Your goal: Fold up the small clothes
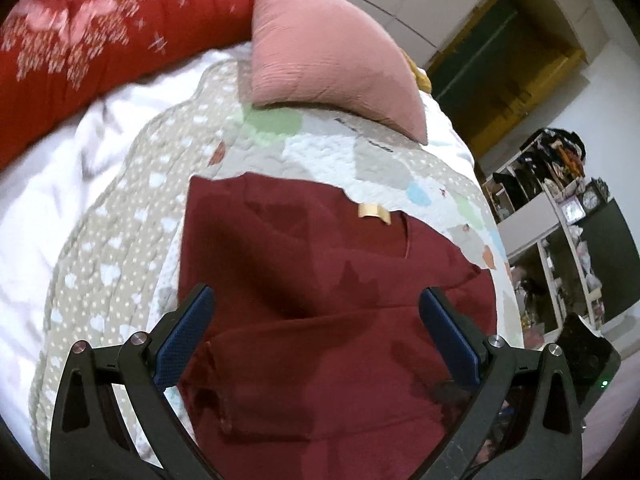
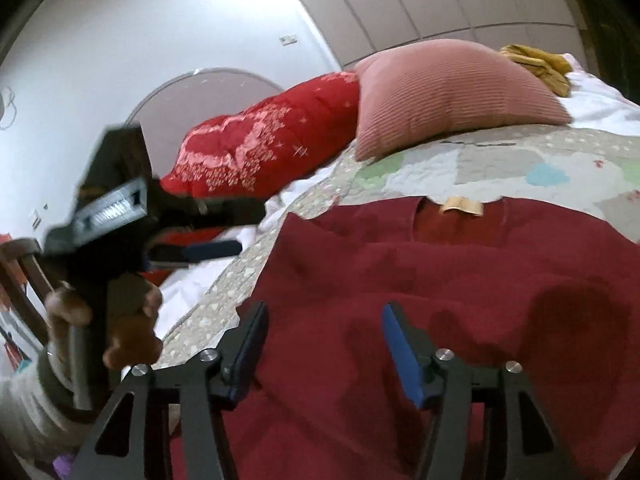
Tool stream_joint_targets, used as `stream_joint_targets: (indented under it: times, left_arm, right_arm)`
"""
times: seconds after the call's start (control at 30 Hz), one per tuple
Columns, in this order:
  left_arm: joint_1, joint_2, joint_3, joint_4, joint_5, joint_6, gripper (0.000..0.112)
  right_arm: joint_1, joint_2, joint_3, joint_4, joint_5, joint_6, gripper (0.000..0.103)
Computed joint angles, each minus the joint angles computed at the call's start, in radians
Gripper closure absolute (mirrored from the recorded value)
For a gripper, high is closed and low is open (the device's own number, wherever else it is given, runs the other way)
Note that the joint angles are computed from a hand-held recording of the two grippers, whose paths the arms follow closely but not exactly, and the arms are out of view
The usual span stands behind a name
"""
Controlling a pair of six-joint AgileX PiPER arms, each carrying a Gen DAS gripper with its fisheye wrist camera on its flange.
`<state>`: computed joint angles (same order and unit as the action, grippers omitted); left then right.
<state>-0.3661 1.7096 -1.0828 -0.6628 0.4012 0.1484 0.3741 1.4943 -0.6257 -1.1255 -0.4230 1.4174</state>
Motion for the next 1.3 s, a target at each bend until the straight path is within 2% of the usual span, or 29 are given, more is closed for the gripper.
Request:
stream_joint_targets:
  times: [0.13,0.23,0.33,0.4,0.5,0.7,0.77,0.87,0.9,0.93,1.07,1.2,1.3]
  left_arm:
    - [0.022,-0.004,0.031,0.005,-0.010,-0.029,0.010]
    - [0.013,-0.019,0.067,0.075,-0.024,-0.056,0.010]
    - [-0.024,-0.018,0.094,0.202,-0.059,-0.123,0.010]
    - [-0.057,0.007,0.076,0.353,-0.061,-0.237,0.010]
    - [-0.092,0.039,0.050,0.468,-0.067,-0.285,0.012]
    - [-0.160,0.104,0.012,0.839,-0.021,-0.484,0.031]
    - [-0.165,0.107,0.014,0.866,-0.027,-0.477,0.044]
    - [-0.178,0.108,0.001,0.899,-0.013,-0.447,0.074]
    - [-0.181,0.109,-0.004,0.874,-0.007,-0.404,0.090]
    - [-0.182,0.111,-0.009,0.841,0.001,-0.359,0.096]
    - [-0.206,0.108,-0.007,0.920,0.010,-0.405,0.098]
    - [-0.191,0.076,0.019,0.849,-0.006,-0.359,0.100]
    - [-0.182,0.047,0.036,0.808,-0.016,-0.354,0.101]
  right_arm:
    - [-0.059,-0.077,0.109,0.119,-0.063,-0.078,0.039]
    - [-0.105,-0.115,0.199,0.243,-0.129,-0.187,0.039]
    - [-0.169,-0.087,0.273,0.326,-0.268,-0.245,0.039]
    - [-0.213,-0.042,0.296,0.321,-0.352,-0.233,0.038]
    - [-0.218,-0.041,0.304,0.319,-0.344,-0.220,0.039]
    - [-0.209,-0.085,0.338,0.390,-0.363,-0.308,0.038]
    - [-0.216,-0.076,0.343,0.399,-0.378,-0.315,0.038]
    - [-0.228,-0.063,0.350,0.406,-0.402,-0.321,0.038]
    - [-0.233,-0.063,0.353,0.406,-0.411,-0.322,0.038]
    - [-0.237,-0.068,0.358,0.412,-0.414,-0.323,0.038]
    - [-0.280,-0.126,0.395,0.408,-0.439,-0.299,0.038]
    - [-0.371,-0.153,0.442,0.359,-0.535,-0.260,0.034]
    - [-0.391,-0.210,0.447,0.348,-0.467,-0.218,0.034]
